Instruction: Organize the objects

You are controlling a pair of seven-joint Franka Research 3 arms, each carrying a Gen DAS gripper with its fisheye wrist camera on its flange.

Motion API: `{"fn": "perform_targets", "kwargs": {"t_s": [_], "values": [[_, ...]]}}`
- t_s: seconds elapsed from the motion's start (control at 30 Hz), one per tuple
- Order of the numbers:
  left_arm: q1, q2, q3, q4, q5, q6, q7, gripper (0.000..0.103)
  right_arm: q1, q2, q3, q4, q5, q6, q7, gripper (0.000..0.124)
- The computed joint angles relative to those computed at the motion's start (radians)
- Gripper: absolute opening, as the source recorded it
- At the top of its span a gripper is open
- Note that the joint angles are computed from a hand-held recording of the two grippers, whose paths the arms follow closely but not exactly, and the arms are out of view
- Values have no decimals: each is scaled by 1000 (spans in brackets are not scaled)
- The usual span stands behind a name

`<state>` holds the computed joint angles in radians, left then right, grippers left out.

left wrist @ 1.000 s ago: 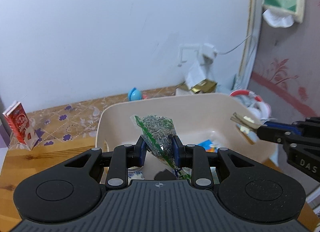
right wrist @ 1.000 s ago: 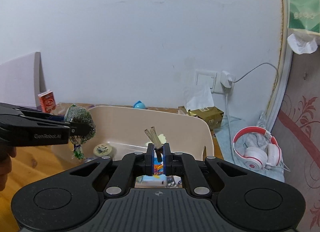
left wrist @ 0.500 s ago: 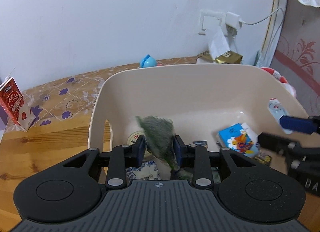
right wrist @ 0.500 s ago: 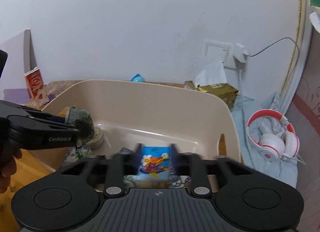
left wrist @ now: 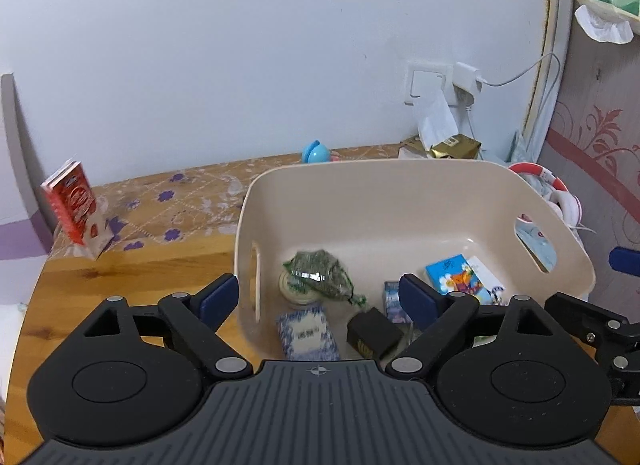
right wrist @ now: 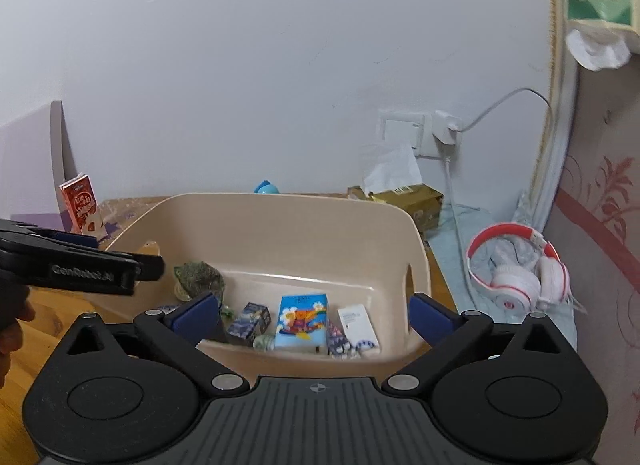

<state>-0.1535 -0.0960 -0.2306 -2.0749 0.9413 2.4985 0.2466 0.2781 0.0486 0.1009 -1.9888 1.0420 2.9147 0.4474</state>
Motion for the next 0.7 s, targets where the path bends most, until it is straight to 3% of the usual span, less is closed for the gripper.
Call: {"fn": "perform_targets", "kwargs": {"t_s": [0.3,0.7], "values": [[-30,-120,-51,-110,-22,-79,-47,89,4,-109,-39,-134,66,-29,-34,103],[-57,-293,-125,-276,-79,-117,-109,89,40,-306,-101,-351,-45,-70,11,103]]}}
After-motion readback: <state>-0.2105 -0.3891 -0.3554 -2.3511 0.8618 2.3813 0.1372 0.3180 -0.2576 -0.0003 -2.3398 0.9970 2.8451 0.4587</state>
